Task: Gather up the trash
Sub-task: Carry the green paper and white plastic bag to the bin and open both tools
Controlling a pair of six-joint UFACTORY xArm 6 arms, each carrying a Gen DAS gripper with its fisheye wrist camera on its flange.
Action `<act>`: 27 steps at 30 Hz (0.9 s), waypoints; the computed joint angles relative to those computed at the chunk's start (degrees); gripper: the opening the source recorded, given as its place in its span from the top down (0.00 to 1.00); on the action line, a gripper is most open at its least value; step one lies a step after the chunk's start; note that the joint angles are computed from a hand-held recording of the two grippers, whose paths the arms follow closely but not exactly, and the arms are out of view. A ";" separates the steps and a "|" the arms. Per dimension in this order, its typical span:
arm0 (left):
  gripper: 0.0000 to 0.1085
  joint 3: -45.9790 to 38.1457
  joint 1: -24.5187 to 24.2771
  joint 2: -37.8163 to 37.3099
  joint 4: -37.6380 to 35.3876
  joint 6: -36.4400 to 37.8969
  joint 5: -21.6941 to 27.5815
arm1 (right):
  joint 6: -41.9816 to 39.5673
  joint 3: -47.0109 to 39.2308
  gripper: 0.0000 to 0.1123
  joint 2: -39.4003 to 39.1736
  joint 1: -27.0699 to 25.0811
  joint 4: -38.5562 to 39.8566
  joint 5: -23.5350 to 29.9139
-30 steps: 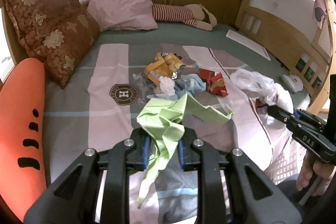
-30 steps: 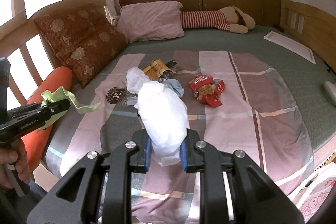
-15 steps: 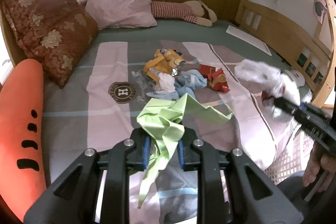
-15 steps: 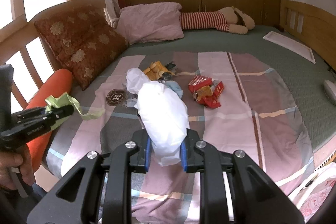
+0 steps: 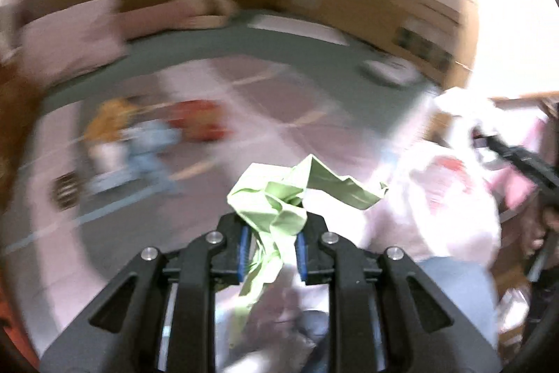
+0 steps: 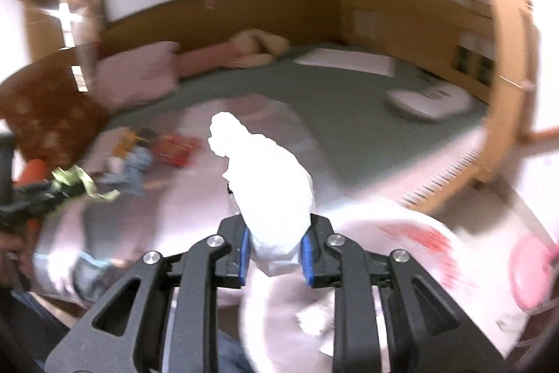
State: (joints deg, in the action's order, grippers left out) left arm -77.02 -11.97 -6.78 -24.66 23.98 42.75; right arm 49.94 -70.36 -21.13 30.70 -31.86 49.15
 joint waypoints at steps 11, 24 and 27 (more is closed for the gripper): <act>0.16 -22.33 -23.73 17.65 -1.41 -2.29 12.72 | 14.45 2.25 0.36 -11.90 -1.55 -15.99 6.89; 0.08 -2.33 -3.22 -1.35 9.13 -10.69 -6.44 | 0.77 -13.49 0.33 11.49 2.59 -2.85 -6.16; 0.08 1.41 4.68 -3.72 18.81 -17.04 -9.05 | -5.18 -23.63 0.33 21.65 5.22 1.77 -7.57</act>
State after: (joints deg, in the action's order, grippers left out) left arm -75.60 -7.29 -10.50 -5.85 6.94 33.70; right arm 44.77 -93.99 0.52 35.92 -30.09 41.58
